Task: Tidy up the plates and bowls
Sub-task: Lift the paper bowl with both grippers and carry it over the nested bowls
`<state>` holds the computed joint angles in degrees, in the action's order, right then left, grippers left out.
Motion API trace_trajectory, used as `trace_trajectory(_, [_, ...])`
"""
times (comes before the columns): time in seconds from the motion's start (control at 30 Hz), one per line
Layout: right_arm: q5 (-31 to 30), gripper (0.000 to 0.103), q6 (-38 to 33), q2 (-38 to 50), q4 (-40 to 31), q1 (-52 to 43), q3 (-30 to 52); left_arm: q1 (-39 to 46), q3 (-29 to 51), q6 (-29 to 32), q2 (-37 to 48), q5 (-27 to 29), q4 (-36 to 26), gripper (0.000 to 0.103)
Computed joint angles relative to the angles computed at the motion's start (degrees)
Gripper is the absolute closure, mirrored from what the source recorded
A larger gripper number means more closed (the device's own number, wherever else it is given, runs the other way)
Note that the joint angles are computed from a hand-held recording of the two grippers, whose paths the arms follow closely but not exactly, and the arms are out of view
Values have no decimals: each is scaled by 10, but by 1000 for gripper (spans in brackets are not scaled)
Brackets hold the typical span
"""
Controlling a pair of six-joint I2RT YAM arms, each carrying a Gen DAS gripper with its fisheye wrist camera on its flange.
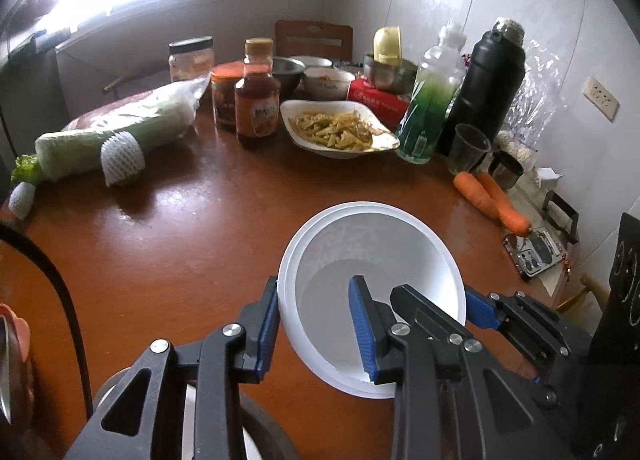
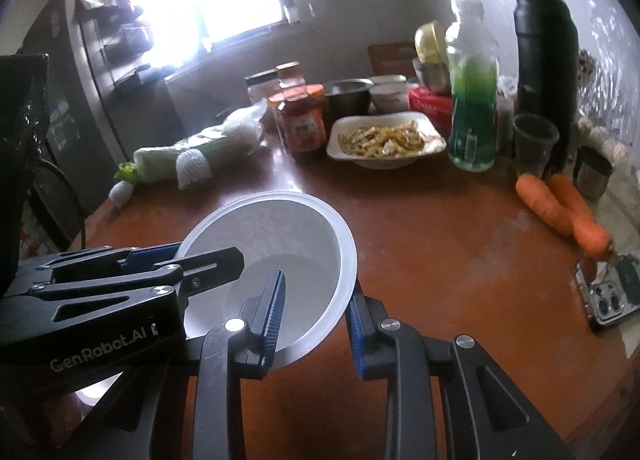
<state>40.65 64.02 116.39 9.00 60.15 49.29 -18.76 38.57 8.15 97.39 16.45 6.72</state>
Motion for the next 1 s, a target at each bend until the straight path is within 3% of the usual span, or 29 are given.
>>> trace_trajectory(0.5, [58,73,8,-31,-88,52,52,69,-70,26,-158,54,-38,69])
trace_trajectory(1.0, [103,73,-12,-8,-191,103,183,207,-92,93,-277,139,-124,69])
